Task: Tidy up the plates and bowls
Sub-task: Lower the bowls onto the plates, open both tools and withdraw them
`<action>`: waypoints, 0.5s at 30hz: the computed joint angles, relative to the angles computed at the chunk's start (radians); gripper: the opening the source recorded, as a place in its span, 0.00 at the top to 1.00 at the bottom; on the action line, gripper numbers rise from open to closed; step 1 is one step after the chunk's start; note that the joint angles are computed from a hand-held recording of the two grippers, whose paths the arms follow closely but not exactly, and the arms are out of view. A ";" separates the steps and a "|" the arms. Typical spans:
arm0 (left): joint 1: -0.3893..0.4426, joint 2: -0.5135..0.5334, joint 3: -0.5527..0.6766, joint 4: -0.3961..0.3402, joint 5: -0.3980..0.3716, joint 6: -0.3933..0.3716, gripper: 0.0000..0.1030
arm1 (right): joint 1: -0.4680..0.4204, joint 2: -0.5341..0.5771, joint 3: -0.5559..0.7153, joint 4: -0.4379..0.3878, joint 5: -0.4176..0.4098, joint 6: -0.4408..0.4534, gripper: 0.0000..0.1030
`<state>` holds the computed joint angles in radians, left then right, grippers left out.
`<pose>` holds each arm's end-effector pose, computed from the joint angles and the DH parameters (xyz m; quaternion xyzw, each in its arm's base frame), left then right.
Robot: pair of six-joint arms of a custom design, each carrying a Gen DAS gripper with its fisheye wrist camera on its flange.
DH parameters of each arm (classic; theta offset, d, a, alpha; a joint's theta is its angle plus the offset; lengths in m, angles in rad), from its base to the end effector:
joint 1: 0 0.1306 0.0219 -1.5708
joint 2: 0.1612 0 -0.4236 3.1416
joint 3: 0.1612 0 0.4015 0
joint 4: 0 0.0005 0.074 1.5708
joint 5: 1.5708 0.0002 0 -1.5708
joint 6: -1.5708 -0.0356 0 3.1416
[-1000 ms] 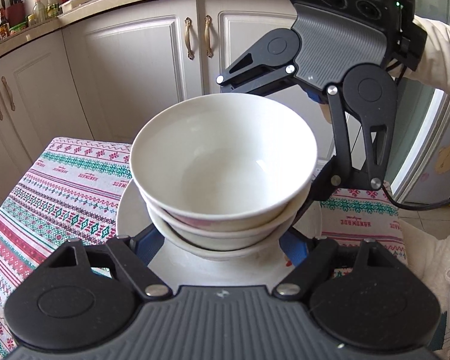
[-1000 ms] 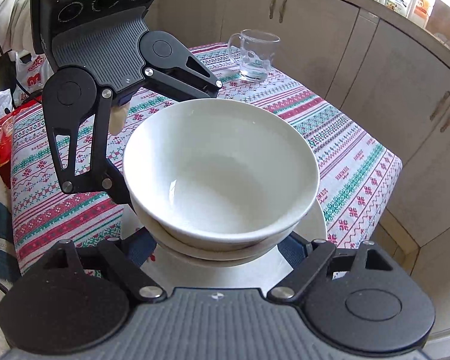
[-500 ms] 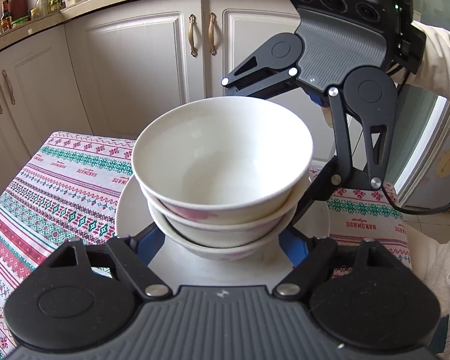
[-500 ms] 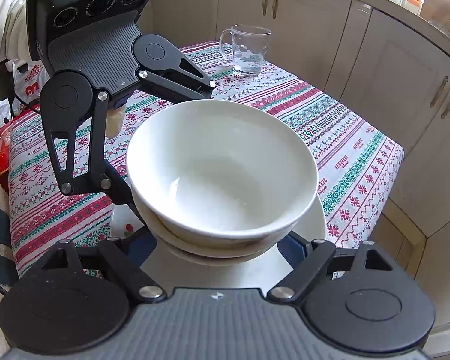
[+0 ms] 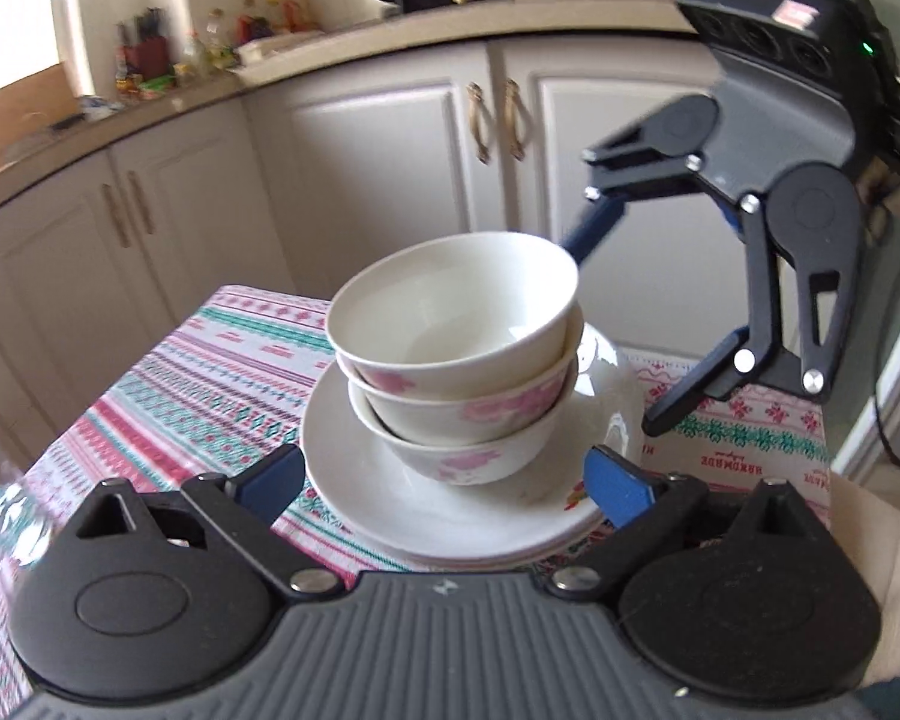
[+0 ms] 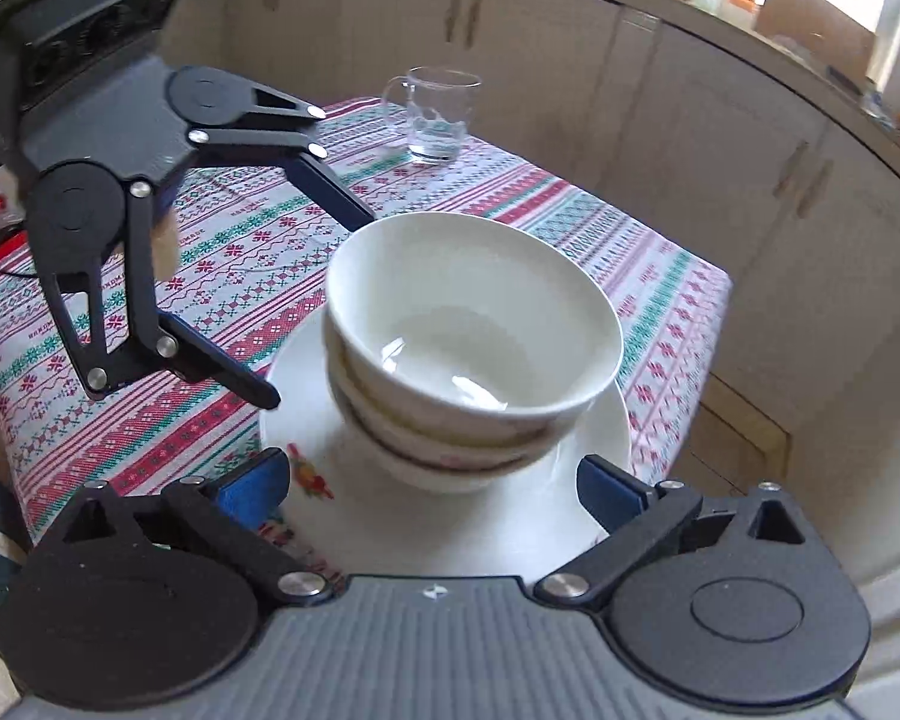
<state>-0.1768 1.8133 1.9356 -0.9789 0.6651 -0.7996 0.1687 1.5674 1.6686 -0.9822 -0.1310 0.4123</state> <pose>0.6393 -0.1371 0.4919 0.5162 0.7286 -0.1899 0.4082 0.5487 0.0977 0.5051 -0.2902 0.8934 0.0201 0.3424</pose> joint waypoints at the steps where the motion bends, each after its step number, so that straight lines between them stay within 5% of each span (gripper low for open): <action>1: 0.002 -0.029 -0.039 0.034 -0.016 0.041 0.03 | 0.012 -0.018 -0.019 0.011 0.030 -0.033 0.00; 8: -0.007 -0.235 -0.299 0.281 -0.234 0.384 0.03 | 0.138 -0.113 -0.114 0.023 0.354 -0.409 0.00; 10: -0.013 -0.281 -0.346 0.307 -0.302 0.442 0.03 | 0.162 -0.130 -0.130 0.010 0.409 -0.546 0.00; 15: -0.025 -0.357 -0.404 0.290 -0.434 0.547 0.04 | 0.247 -0.178 -0.175 0.022 0.589 -0.713 0.00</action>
<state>-0.2023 1.4558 1.5316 -0.6887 0.2316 -0.2523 0.4154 1.3898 1.4933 -0.9606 0.4575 -0.3005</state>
